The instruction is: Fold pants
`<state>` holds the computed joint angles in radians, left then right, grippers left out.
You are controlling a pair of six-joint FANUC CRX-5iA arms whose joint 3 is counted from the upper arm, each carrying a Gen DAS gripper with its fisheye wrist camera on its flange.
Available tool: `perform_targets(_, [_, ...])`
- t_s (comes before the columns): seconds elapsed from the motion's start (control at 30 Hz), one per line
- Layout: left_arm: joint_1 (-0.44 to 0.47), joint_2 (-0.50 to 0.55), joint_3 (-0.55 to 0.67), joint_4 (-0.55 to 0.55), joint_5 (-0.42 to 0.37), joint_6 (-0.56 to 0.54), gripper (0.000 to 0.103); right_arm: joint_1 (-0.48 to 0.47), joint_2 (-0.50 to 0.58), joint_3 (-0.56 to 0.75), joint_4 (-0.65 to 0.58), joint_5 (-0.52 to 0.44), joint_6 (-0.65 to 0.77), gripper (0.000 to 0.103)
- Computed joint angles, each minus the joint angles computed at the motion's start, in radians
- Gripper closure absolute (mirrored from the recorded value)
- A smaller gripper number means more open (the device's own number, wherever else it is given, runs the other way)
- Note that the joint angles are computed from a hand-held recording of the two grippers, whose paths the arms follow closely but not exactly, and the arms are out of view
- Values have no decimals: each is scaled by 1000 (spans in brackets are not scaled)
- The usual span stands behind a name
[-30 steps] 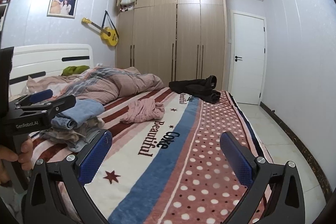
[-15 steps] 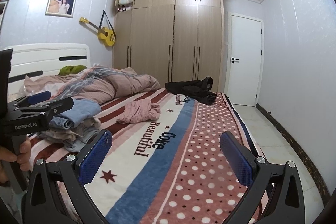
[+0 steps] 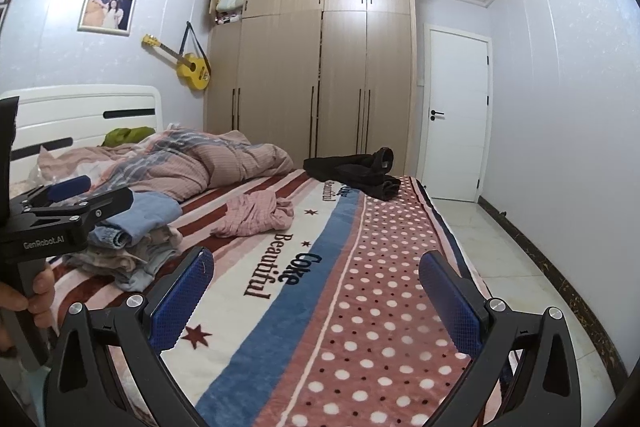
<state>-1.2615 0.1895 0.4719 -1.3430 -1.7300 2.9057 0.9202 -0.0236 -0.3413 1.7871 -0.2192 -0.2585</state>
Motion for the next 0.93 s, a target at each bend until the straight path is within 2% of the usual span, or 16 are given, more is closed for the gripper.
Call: perform_targets(0.93, [-2,-5,-8,9,-5,18,1,-5,-2,-2,8,5,-5,0])
